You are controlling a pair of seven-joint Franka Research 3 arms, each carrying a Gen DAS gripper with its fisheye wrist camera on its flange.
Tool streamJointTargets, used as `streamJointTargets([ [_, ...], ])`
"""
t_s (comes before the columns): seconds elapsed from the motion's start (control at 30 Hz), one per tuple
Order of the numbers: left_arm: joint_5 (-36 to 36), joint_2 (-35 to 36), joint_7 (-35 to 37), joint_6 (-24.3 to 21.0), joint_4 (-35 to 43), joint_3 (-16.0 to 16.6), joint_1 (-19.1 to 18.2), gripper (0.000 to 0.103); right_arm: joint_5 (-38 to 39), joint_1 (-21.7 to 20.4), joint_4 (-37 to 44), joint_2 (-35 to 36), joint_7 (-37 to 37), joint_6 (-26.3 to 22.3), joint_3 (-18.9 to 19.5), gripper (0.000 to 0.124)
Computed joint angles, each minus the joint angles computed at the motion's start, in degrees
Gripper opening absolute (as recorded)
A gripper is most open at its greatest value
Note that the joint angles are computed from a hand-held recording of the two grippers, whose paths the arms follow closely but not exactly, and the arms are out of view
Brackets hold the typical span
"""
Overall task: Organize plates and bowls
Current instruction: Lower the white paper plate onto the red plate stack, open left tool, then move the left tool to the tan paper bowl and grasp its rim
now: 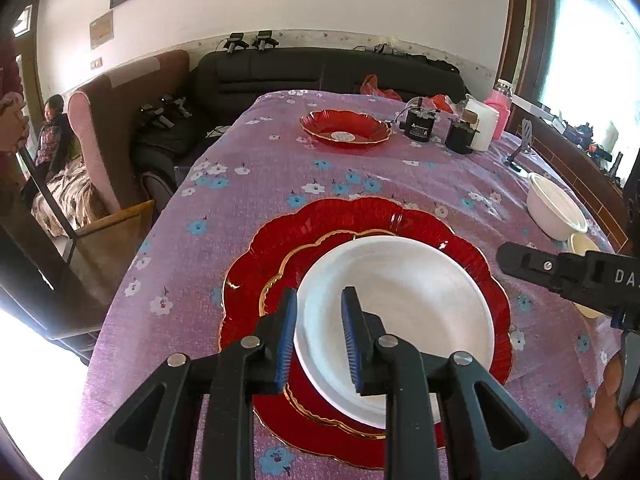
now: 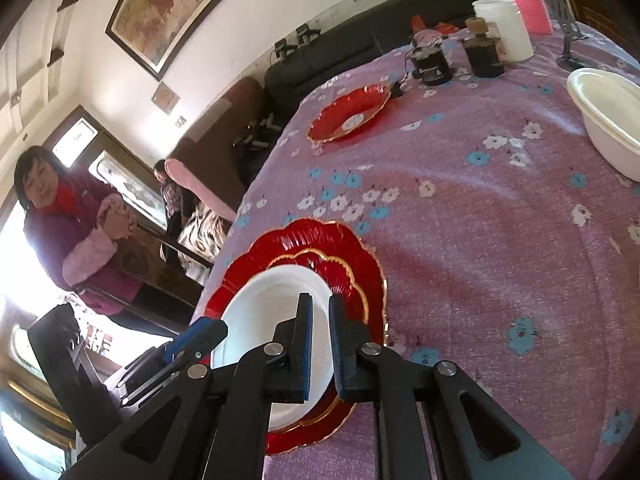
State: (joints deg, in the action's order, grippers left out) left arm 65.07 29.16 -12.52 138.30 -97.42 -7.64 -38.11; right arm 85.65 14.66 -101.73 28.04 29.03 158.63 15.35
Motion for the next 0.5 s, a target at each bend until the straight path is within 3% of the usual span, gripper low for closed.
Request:
streamJointTargets([
  [0.23, 0.5, -0.2, 0.0, -0.8, 0.4, -0.1, -0.6, 0.029, 2.4, -1.2, -2.0, -1.6, -0.9, -2.8, -0.6, 0.012],
  [0.5, 0.7, 0.5, 1.8, -1.8, 2.7, -0.5, -1.7, 0.032, 6.2, -2.3, -4.8, -3.6, -2.6, -5.8, -2.1, 0.023],
])
